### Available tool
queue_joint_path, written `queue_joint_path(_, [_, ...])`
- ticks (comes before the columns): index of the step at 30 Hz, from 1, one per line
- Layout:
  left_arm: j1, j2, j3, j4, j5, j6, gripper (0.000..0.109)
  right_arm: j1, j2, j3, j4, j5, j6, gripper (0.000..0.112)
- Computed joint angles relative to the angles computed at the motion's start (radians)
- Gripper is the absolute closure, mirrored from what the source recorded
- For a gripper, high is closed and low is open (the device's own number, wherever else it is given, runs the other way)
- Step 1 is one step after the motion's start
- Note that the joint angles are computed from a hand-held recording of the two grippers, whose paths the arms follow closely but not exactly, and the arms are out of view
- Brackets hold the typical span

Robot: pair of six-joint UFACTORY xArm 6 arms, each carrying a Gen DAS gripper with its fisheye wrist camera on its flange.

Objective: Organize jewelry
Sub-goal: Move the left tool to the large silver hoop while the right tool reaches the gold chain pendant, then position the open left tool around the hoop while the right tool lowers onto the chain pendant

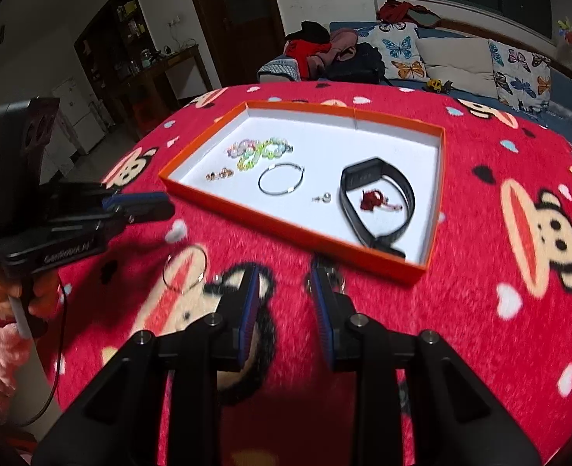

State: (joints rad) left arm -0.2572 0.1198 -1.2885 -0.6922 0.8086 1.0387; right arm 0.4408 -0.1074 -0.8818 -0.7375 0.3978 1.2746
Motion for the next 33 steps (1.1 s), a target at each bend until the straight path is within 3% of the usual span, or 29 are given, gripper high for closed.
queue_joint_path(6, [0.002,-0.047,0.09,-0.004,-0.005,-0.019,0.092,0.021,-0.042,0.068,-0.02,0.001,0.061,0.083])
queue_joint_path(7, [0.0,-0.053,0.103,-0.005,-0.016,-0.022,0.083,0.02,-0.051,0.081,-0.021,-0.004,0.07,0.083])
queue_joint_path(8, [-0.001,-0.059,0.115,-0.008,-0.026,-0.024,0.064,0.017,-0.058,0.095,-0.019,-0.01,0.078,0.083])
queue_joint_path(10, [-0.006,-0.068,0.133,-0.027,-0.06,-0.022,0.04,0.016,-0.067,0.111,-0.015,-0.014,0.085,0.083])
queue_joint_path(22, [-0.037,-0.07,0.156,-0.027,-0.114,-0.003,0.041,-0.023,-0.059,0.108,-0.057,-0.017,0.107,0.083])
queue_joint_path(33, [-0.065,-0.051,0.169,0.006,-0.165,-0.006,0.044,-0.044,0.008,0.041,-0.025,0.018,-0.019,0.089])
